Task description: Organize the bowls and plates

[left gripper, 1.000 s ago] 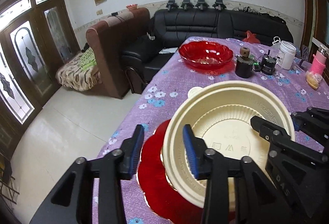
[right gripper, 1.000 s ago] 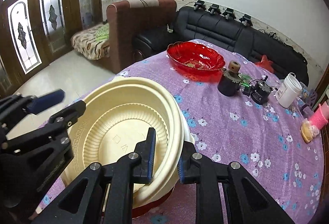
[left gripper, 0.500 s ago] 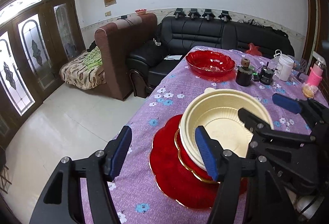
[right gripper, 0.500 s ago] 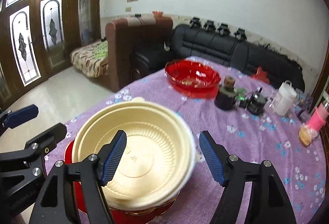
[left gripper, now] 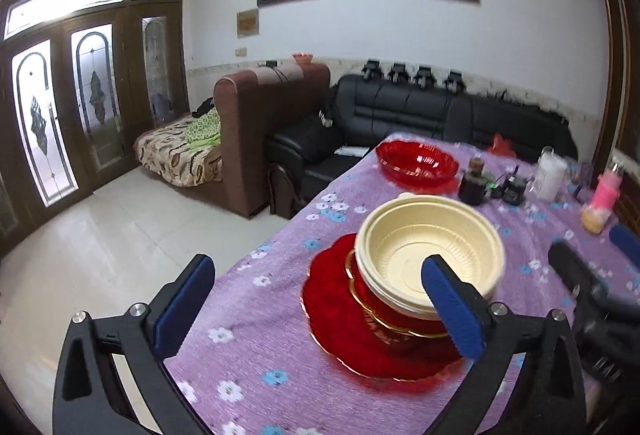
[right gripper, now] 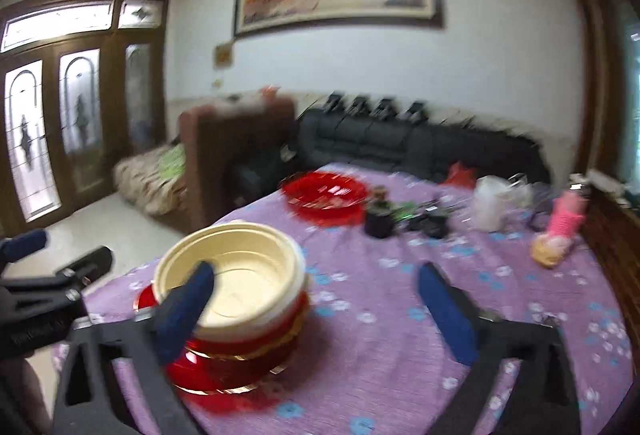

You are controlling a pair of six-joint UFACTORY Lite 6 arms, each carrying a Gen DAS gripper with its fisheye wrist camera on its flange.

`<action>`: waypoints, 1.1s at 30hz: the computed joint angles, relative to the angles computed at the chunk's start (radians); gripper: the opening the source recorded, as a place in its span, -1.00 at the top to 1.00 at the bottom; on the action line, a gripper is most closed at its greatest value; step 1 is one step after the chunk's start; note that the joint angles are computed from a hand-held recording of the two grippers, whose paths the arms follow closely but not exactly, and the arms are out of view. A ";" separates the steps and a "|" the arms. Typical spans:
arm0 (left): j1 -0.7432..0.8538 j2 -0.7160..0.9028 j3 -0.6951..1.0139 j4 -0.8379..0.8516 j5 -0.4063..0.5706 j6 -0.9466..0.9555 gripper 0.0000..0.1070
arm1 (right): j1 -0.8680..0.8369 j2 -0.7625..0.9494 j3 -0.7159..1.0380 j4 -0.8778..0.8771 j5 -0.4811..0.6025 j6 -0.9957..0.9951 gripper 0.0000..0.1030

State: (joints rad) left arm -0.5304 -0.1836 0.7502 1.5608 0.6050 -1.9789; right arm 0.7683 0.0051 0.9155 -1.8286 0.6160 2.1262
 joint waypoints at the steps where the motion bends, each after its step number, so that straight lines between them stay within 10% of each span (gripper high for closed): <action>1: -0.015 -0.009 -0.018 0.008 0.010 -0.027 -0.93 | 0.022 -0.013 -0.034 0.000 0.033 0.019 -1.00; 33: -0.121 0.170 0.009 -0.125 0.027 0.002 -0.93 | 0.009 -0.009 -0.205 0.067 -0.121 0.174 -1.00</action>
State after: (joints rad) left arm -0.6510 -0.0134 0.7588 1.4356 0.6321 -1.9764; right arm 0.7773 -0.0036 0.7104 -1.7612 0.4947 2.2999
